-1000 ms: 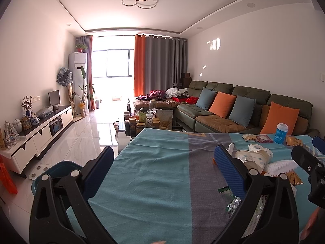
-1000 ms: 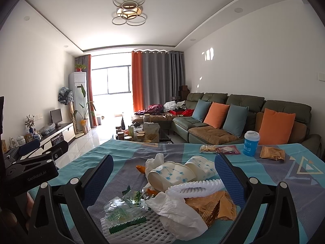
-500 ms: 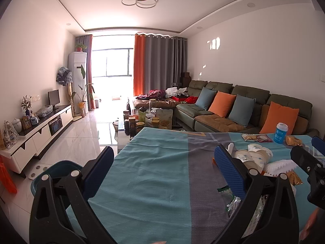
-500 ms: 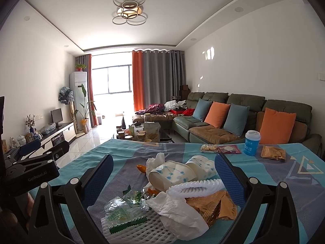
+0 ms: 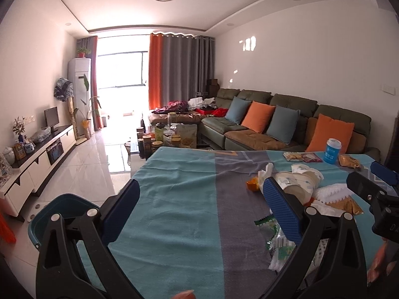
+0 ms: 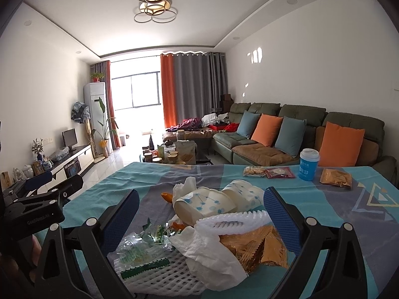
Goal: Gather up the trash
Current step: 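Grasp the clear plastic wrapper with the left tool while the right tool grasps the white plastic bag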
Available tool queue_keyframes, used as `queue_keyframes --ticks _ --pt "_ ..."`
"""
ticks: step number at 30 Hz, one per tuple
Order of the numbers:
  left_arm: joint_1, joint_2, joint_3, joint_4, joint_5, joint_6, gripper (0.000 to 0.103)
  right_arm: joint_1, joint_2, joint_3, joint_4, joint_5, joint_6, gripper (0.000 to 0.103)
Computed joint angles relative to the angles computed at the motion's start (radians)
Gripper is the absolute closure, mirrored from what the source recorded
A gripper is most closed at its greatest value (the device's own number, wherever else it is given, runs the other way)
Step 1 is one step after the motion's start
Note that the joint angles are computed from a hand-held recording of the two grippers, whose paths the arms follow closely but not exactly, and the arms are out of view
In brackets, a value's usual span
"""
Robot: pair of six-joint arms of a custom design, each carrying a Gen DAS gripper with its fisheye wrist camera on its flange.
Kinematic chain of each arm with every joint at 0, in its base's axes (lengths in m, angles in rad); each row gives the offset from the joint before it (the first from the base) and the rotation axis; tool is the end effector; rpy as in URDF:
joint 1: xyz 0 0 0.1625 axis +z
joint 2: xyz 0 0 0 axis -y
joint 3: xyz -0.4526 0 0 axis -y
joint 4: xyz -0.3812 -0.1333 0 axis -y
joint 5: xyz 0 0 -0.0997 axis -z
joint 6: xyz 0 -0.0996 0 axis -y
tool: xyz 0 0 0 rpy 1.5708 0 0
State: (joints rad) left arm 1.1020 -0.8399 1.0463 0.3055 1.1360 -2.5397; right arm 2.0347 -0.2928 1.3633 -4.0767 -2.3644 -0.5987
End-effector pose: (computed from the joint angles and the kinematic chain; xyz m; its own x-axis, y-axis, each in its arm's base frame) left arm -0.1623 -0.7083 0.2902 -0.6784 0.3151 -0.6637 0.7345 0.3137 -0.6018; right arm 0.3684 -0.5971 0.0480 -0.7451 0.1946 0.6379 -0.5815 0.2789 -0.7643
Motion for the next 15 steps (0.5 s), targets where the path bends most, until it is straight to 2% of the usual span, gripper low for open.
queue_keyframes --ticks 10,13,15 --pt "0.025 0.142 -0.182 0.376 0.197 0.031 0.006 -0.043 -0.085 0.144 0.119 0.012 0.170 0.008" --pt "0.030 0.191 -0.238 0.463 0.230 0.030 0.006 -0.057 -0.106 0.179 0.197 0.033 0.232 0.019" --pt "0.033 0.224 -0.281 0.524 0.243 0.018 0.015 -0.068 -0.118 0.198 0.261 0.047 0.269 0.027"
